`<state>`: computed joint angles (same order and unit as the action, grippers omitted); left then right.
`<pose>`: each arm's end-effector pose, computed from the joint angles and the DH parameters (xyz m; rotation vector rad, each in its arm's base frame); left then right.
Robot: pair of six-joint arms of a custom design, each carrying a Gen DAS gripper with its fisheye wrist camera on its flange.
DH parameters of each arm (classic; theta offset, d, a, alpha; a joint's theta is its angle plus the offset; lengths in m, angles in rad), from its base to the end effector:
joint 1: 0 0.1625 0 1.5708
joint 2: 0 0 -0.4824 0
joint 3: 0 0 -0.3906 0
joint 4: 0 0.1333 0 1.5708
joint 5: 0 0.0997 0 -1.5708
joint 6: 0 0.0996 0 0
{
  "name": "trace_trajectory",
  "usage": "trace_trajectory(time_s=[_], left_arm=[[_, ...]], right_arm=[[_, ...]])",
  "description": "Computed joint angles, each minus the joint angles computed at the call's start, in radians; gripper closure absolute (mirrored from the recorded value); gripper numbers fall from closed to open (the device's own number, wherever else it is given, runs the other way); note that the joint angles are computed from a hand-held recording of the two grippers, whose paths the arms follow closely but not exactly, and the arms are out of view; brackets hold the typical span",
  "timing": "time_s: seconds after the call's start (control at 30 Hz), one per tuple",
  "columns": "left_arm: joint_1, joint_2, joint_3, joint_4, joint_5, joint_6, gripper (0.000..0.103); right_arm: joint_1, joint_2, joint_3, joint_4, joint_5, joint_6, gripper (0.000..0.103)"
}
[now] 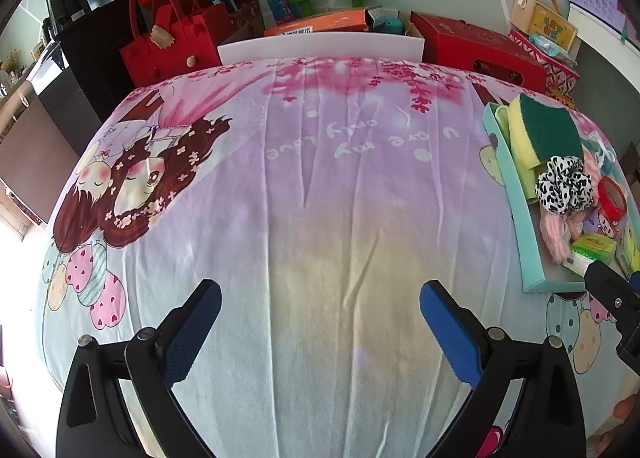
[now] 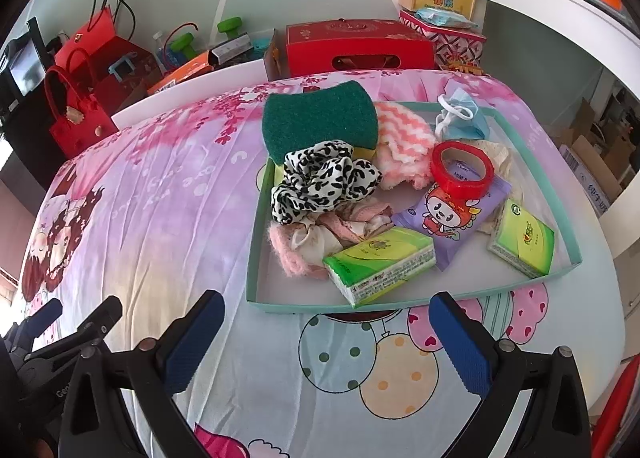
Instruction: Organize soft objects
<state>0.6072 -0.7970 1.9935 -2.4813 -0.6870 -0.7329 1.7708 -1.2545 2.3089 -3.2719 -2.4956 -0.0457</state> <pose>-0.3381 -0.4910 0.0553 0.4182 2.2553 -0.5942 0.1438 -0.4388 0.2935 -0.0928 -2.1747 0.7998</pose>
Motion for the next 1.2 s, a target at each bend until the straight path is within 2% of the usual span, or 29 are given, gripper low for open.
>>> trace_trajectory(time_s=[0.47,1.2], left_arm=[[0.007,0.01,-0.024,0.047,-0.001,-0.006,0.004],[0.015,0.014,-0.034,0.082,-0.001,-0.026,0.004]], right_arm=[[-0.02,-0.001,0.005,-0.013,0.022,-0.013,0.0],[-0.026,-0.004,0.009,-0.027,0.011,-0.016,0.0]])
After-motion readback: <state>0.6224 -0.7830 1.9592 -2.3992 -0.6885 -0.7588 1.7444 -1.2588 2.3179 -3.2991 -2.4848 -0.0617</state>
